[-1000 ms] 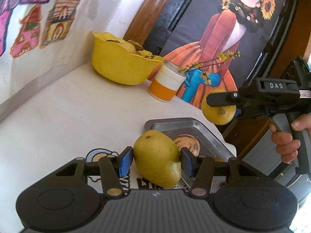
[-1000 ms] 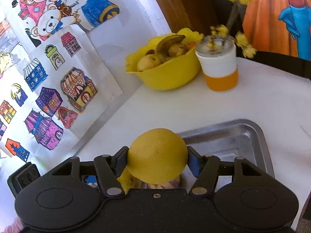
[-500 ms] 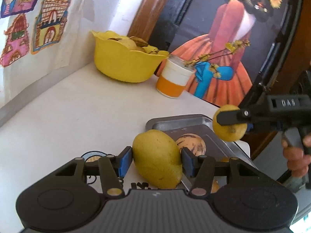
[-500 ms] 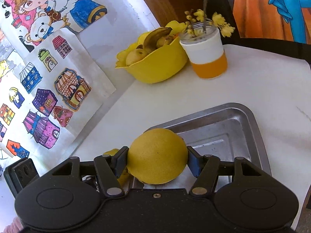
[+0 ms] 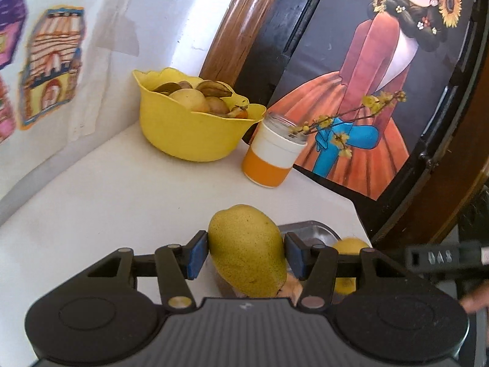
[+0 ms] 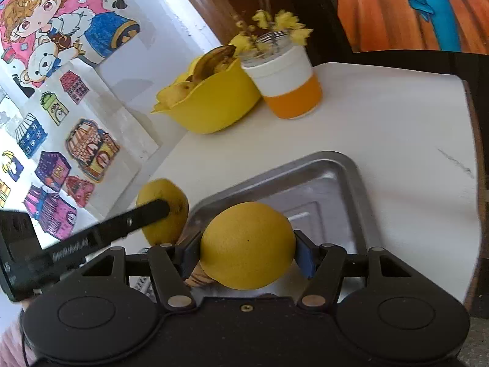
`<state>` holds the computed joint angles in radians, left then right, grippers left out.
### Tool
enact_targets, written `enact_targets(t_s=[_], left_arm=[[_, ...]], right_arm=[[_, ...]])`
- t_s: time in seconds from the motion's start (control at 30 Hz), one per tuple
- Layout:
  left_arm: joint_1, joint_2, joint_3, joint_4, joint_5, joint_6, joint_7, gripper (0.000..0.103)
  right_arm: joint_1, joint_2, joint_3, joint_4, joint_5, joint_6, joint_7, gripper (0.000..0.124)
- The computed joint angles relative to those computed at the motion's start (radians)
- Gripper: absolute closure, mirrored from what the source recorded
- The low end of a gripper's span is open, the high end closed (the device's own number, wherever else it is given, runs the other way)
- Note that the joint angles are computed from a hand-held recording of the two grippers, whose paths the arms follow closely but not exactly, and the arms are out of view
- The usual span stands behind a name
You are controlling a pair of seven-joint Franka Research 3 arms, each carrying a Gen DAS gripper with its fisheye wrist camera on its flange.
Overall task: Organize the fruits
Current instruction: 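Carry the yellow pear in left tool over the tray while right tool carries the lemon, then lower and open left tool to set the pear on the tray while right tool releases the lemon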
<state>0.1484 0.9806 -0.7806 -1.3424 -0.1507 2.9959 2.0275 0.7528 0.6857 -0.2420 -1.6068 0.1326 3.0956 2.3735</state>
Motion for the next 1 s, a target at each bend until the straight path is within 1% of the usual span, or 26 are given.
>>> enact_targets(t_s=[0.07, 0.17, 0.27, 0.33, 0.4, 0.5, 0.53, 0.6, 0.67, 0.73, 0.83, 0.9, 1.0], left_arm=[[-0.053, 0.012, 0.047, 0.058, 0.011, -0.024, -0.024, 0.045], [-0.099, 0.025, 0.081, 0.106, 0.016, -0.041, -0.03, 0.045], [-0.135, 0.035, 0.108, 0.149, 0.012, -0.065, -0.031, 0.045], [-0.166, 0.04, 0.137, 0.181, 0.014, -0.081, -0.031, 0.045], [-0.191, 0.036, 0.164, 0.191, 0.015, -0.087, -0.034, 0.045], [-0.23, 0.028, 0.209, 0.199, 0.02, -0.085, -0.054, 0.045], [-0.237, 0.027, 0.216, 0.197, 0.021, -0.081, -0.059, 0.045], [-0.243, 0.025, 0.221, 0.193, 0.023, -0.08, -0.067, 0.045], [-0.25, 0.027, 0.227, 0.195, 0.023, -0.087, -0.081, 0.046], [-0.236, 0.031, 0.2, 0.187, 0.021, -0.081, -0.058, 0.047], [-0.234, 0.022, 0.192, 0.172, 0.027, -0.071, -0.041, 0.047], [-0.232, 0.013, 0.191, 0.158, 0.028, -0.065, -0.039, 0.044], [-0.21, -0.002, 0.165, 0.121, 0.021, -0.041, -0.033, 0.036]], right_arm=[[0.024, -0.007, -0.028, -0.025, -0.005, 0.007, 0.01, 0.059], [0.052, -0.014, -0.058, -0.054, -0.006, 0.02, 0.024, 0.059], [0.055, -0.022, -0.06, -0.077, 0.005, 0.045, 0.024, 0.059], [0.076, -0.025, -0.083, -0.085, 0.007, 0.045, 0.017, 0.059], [0.095, -0.027, -0.103, -0.089, 0.005, 0.033, 0.016, 0.059], [0.095, -0.035, -0.097, -0.101, 0.008, 0.038, 0.015, 0.058], [0.111, -0.035, -0.115, -0.108, 0.008, 0.045, 0.023, 0.058], [0.155, -0.036, -0.168, -0.12, 0.006, 0.048, 0.038, 0.058], [0.179, -0.038, -0.194, -0.131, 0.007, 0.064, 0.042, 0.058], [0.2, -0.041, -0.217, -0.139, 0.014, 0.07, 0.042, 0.058], [0.256, -0.036, -0.277, -0.143, 0.019, 0.066, 0.05, 0.055], [0.309, -0.029, -0.335, -0.15, 0.016, 0.062, 0.064, 0.052], [0.4, -0.011, -0.436, -0.161, 0.005, 0.05, 0.096, 0.047]])
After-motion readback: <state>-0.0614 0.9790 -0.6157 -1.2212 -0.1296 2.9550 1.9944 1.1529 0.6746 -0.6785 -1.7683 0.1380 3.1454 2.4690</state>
